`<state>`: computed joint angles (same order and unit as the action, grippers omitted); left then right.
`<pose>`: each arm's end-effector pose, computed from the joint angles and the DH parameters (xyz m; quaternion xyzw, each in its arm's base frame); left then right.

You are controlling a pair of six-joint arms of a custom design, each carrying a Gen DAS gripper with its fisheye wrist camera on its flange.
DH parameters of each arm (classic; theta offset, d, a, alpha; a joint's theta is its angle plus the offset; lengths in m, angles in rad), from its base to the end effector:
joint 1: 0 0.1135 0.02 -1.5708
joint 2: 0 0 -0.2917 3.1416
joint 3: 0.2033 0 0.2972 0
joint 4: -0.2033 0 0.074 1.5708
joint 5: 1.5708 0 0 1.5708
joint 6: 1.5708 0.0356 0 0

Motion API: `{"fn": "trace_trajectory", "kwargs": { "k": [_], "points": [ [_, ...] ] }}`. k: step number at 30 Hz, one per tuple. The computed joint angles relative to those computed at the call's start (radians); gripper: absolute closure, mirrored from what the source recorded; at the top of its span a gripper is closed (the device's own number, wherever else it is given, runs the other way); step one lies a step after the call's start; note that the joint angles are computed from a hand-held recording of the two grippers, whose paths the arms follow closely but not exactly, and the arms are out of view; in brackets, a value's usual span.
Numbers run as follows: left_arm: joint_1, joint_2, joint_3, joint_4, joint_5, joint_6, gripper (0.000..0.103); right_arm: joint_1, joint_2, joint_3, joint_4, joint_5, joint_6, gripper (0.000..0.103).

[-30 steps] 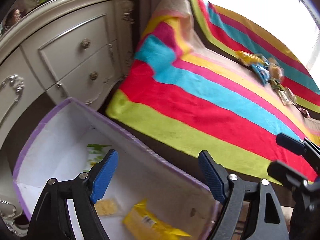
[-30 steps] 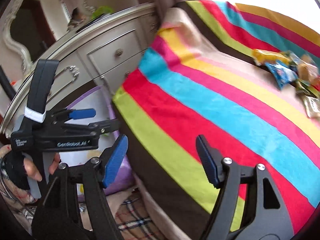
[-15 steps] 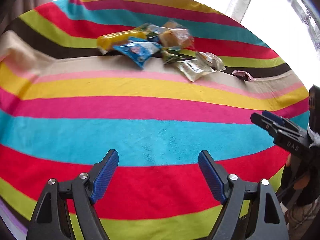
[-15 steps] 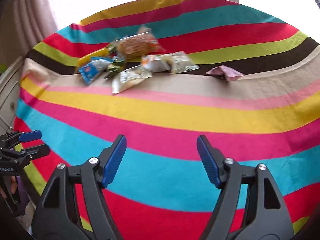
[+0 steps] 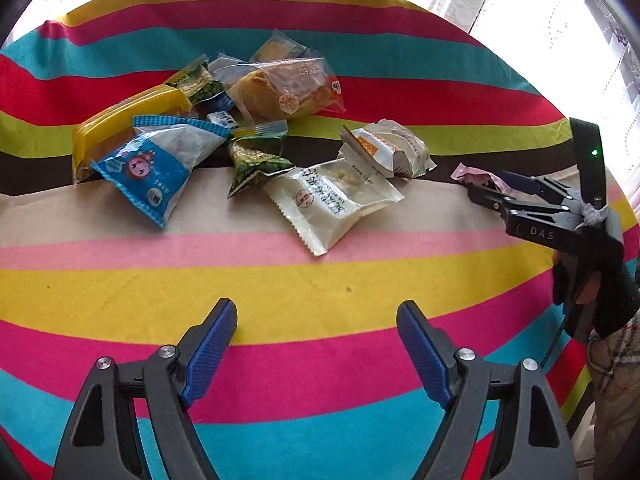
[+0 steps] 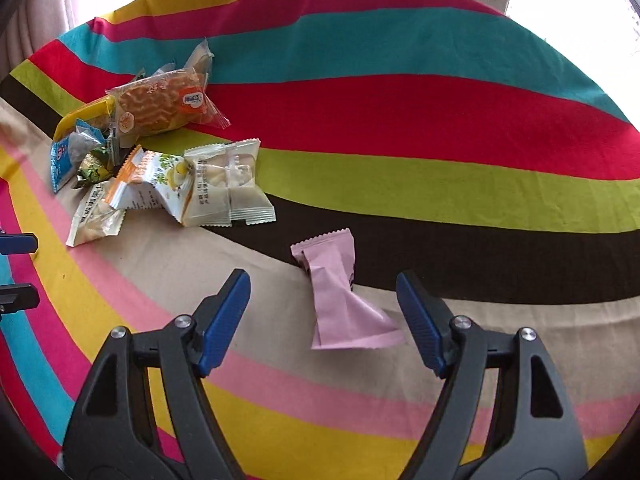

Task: Organize snacks
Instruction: 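Grasp the white nut bag with the left tool while the right tool grasps the pink wrapper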

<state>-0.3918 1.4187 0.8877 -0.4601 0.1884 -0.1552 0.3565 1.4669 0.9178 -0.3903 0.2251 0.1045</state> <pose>0.2903 -0.1272 0.2150 0.1393 0.9442 -0.1636 0.2496 0.3153 0.1089 0.2151 -0.0841 0.9415 -0.0335 0.3247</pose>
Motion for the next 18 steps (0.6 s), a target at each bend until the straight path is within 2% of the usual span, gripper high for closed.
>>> {"fn": "trace_trajectory", "kwargs": {
  "k": [2, 3, 4, 7, 10, 12, 15, 17, 18],
  "points": [
    [-0.01, 0.043, 0.034, 0.017, 0.014, 0.004, 0.02, -0.022, 0.0, -0.023, 0.027, -0.049, 0.014, 0.029],
    [-0.018, 0.068, 0.057, 0.024, 0.015, 0.019, 0.02, -0.032, -0.017, -0.045, 0.047, -0.077, 0.025, 0.054],
    [-0.025, 0.093, 0.08, 0.03, 0.016, 0.04, 0.02, -0.035, -0.038, -0.068, 0.063, -0.086, 0.041, 0.061],
    [-0.044, 0.154, 0.161, 0.035, 0.017, 0.158, 0.02, 0.003, -0.106, -0.131, 0.061, -0.035, 0.075, 0.062],
    [-0.066, 0.209, 0.248, 0.016, 0.008, 0.334, 0.019, 0.048, -0.189, -0.192, 0.044, -0.018, 0.168, 0.062],
    [-0.077, 0.294, 0.345, -0.061, -0.018, 0.44, 0.019, 0.077, -0.255, -0.24, 0.044, -0.022, 0.243, 0.061],
    [-0.062, 0.408, 0.458, -0.185, 0.0, 0.551, 0.021, 0.119, -0.338, -0.292, 0.046, -0.034, 0.339, 0.061],
    [-0.036, 0.406, 0.454, -0.183, 0.047, 0.587, 0.029, 0.146, -0.373, -0.312, 0.044, -0.034, 0.379, 0.061],
    [-0.027, 0.393, 0.447, -0.184, 0.051, 0.584, 0.049, 0.162, -0.386, -0.318, 0.043, -0.027, 0.391, 0.061]
  ]
}}
